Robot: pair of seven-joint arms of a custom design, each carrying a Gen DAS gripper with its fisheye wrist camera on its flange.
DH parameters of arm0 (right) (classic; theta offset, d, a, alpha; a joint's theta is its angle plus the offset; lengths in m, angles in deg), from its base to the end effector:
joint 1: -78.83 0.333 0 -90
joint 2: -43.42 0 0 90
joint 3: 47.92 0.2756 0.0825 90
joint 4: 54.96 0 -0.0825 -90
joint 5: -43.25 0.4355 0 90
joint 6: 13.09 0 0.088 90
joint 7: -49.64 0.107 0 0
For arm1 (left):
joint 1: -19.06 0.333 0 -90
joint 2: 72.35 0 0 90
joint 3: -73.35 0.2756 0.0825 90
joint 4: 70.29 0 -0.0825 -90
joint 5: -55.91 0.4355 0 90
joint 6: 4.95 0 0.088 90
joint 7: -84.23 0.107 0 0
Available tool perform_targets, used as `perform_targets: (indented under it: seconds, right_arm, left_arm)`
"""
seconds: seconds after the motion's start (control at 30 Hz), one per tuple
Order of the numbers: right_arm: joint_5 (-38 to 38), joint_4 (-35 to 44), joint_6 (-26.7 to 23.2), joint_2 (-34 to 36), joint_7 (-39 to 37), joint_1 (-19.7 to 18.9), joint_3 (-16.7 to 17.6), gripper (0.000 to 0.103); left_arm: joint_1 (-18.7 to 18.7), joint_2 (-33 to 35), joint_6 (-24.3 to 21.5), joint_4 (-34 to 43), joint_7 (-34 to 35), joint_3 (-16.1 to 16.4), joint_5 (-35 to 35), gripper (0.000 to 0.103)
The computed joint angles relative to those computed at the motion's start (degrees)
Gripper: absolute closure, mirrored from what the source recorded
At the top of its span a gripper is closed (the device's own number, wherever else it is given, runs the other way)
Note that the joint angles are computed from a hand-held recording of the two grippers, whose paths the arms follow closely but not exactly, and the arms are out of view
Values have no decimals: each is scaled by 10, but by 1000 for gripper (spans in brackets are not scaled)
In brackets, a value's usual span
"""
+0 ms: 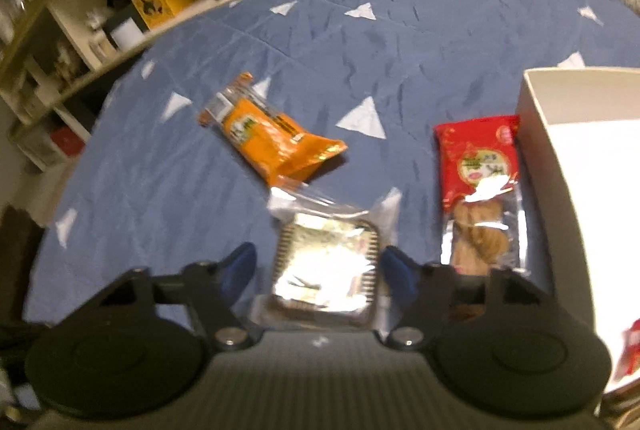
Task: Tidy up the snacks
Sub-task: 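Grasp the square clear-wrapped cake pack with the right tool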
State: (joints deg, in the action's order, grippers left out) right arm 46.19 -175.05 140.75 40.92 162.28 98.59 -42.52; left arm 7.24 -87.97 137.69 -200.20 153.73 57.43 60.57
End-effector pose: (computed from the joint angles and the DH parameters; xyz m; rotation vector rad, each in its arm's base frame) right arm 0.5697 0.2662 0.4489 -1.7933 1.7815 -0.2582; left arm 0.4988 -0.2670 0.4583 -1.7760 2.1445 -0.5699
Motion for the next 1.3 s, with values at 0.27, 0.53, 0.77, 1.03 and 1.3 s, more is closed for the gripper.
perform_targets:
  seconds: [0.27, 0.53, 0.77, 1.03, 1.3]
  right_arm:
    - [44, -29, -4, -29, -102, 6, -8, 43]
    - [105, -56, -15, -69, -182, 19, -19, 44]
    - [84, -93, -10, -121, -192, 27, -27, 44]
    - [63, -114, -8, -159, -172, 24, -34, 44]
    - [35, -143, -9, -209, -167, 22, -41, 44]
  left_arm:
    - [10, -16, 14, -14, -54, 1, -8, 68]
    - [16, -43, 32, -31, -93, -10, 2, 68]
    - [19, -68, 35, -42, -128, -25, 21, 68]
    - [17, -87, 46, -47, -150, -35, 29, 68]
    - [22, -100, 45, -41, -185, -56, 53, 68]
